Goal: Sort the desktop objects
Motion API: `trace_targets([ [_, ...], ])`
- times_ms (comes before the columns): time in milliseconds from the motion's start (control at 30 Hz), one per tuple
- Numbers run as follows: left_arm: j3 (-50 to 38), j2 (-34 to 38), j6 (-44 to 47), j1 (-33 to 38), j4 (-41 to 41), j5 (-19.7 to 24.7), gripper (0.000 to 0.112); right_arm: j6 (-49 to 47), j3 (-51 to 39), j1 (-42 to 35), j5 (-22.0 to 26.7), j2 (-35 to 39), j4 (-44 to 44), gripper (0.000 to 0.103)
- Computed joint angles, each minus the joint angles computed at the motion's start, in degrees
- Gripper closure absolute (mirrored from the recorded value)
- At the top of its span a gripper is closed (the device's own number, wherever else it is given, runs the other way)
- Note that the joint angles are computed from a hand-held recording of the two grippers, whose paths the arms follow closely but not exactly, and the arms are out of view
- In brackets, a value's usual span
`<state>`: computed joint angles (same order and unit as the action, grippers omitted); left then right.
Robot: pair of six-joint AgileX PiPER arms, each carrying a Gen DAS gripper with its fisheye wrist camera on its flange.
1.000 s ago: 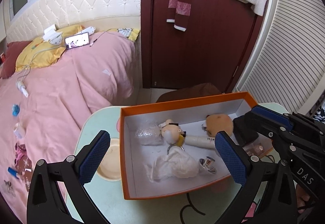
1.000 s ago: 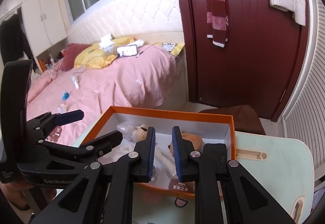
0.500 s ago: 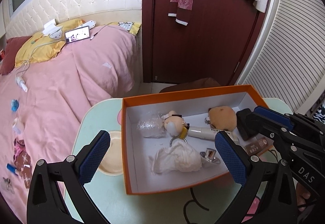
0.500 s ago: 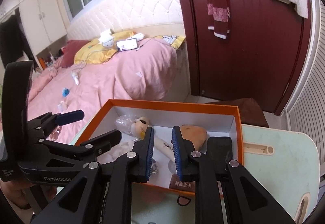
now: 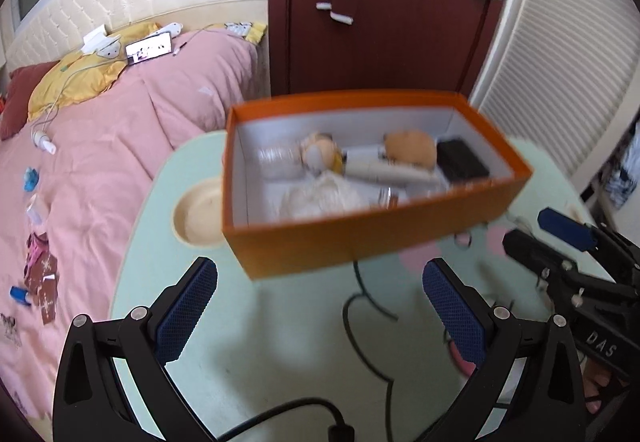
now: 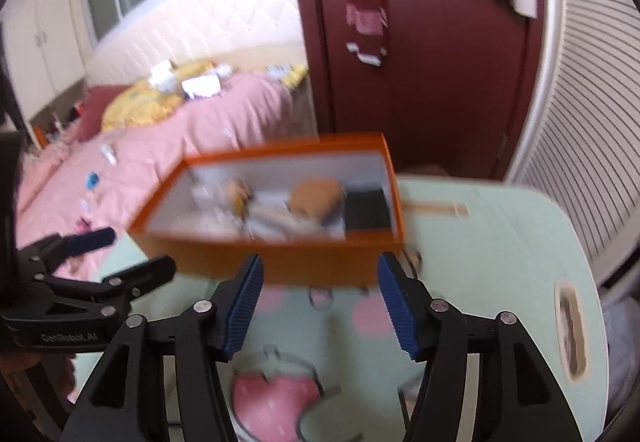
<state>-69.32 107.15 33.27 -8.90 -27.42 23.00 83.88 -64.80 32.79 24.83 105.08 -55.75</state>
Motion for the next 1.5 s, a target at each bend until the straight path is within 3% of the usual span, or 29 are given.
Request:
trace_targets([
  [100,0.6,2.0,1.1,-1.0,0.4,-1.2,0.010,-2.0,1.3,-0.3,-1.4,1.6,4.5,0.042],
  [200,-0.5,5.0,-5.6,-2.2,7.9,-1.8,0.010,-5.2,-0.3,-0.6,0.3,4.2,8.4,0.036],
  [300,-0.4,6.2,-4.2,-1.1,3.5,-2.6,0.010,-3.2,-1.8,-0.6,2.4,5.9,7.2,0.029],
  [433,-0.5,6.4,-11.1,-1.1,8.1,-4.2,0.010,-3.6,-4.8,-0.7,5.8,8.0,8.2,0.001],
  [567,-0.4,6.4,-16.3,-1.0,11.8,-4.9,0.010,-8.7,-9.3,0.3,10.8,10.9,11.3,0.000],
  [1500,1.2,6.4,-20.4,-1.7,14.2,-7.0,0.010,-7.2,-7.7,-0.4,9.0,11.0,9.3,0.000],
])
